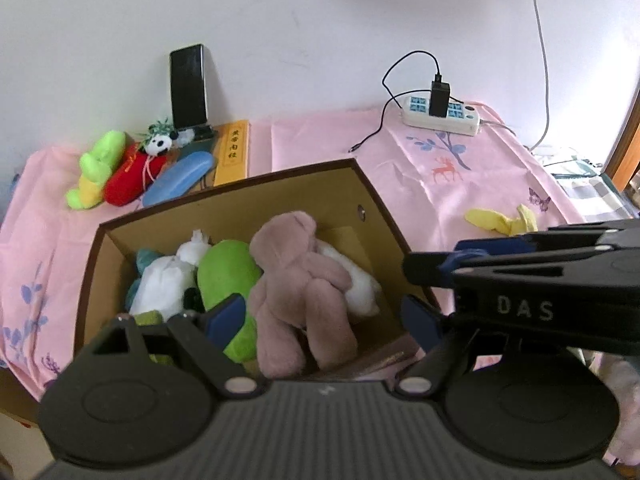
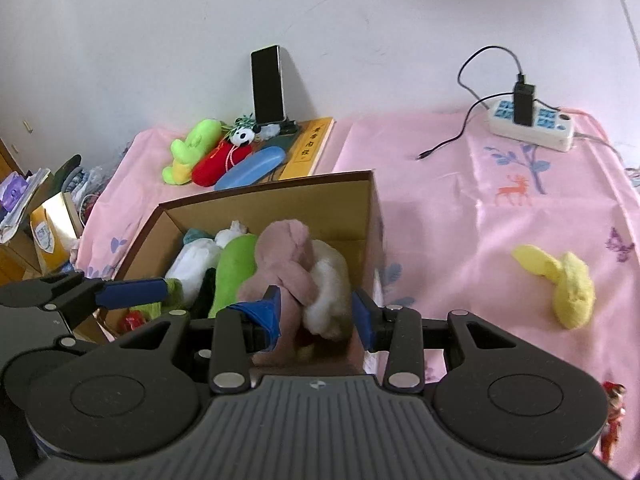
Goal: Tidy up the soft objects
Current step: 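Move the right gripper toward the teal pouch on the pile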
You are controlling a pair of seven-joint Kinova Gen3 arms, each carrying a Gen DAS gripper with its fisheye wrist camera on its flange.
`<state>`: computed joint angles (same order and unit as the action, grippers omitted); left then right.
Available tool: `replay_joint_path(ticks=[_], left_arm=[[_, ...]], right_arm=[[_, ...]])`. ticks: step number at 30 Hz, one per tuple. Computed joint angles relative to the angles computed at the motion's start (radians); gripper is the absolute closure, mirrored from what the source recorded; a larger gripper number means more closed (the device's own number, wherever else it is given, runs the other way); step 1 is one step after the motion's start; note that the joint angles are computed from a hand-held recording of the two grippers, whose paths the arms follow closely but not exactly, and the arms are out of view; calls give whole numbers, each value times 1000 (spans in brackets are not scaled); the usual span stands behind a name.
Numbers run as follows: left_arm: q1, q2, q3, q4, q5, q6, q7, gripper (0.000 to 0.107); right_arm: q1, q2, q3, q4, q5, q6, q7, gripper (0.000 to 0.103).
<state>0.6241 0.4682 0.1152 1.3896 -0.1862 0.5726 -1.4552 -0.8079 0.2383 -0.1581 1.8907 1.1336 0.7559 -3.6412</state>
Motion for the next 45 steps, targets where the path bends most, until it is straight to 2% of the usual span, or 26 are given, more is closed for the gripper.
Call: replay_joint_path(ticks=[5, 11, 19, 25, 30, 34, 42, 45], left_arm=[[46, -26, -23, 38, -27, -5, 65, 23], [124, -42, -55, 67, -117, 13, 184, 23], [172, -31, -45, 73, -189, 58, 270, 22], [183, -20, -21, 79, -197, 74, 288, 22], [176, -18, 12, 116, -169, 53, 257, 22], [155, -16, 51, 151, -109, 25, 197, 22], [82, 21, 144, 158, 62, 19, 3, 22], [84, 31, 151, 160, 98, 3, -57, 22]], right_arm=[[-15, -35, -19, 56, 18, 12, -68, 80], [-28, -62, -59, 113, 45, 39, -148, 80], [-52, -84, -106, 169, 55, 82, -230, 80], [-88, -85, -135, 217, 67, 131, -328, 80], [-128, -84, -163, 275, 70, 175, -425, 80], [-160, -91, -188, 330, 65, 190, -523, 80], [-238, -105, -240, 407, -11, 257, -658, 80], [-269, -112, -256, 428, -45, 302, -709, 81]])
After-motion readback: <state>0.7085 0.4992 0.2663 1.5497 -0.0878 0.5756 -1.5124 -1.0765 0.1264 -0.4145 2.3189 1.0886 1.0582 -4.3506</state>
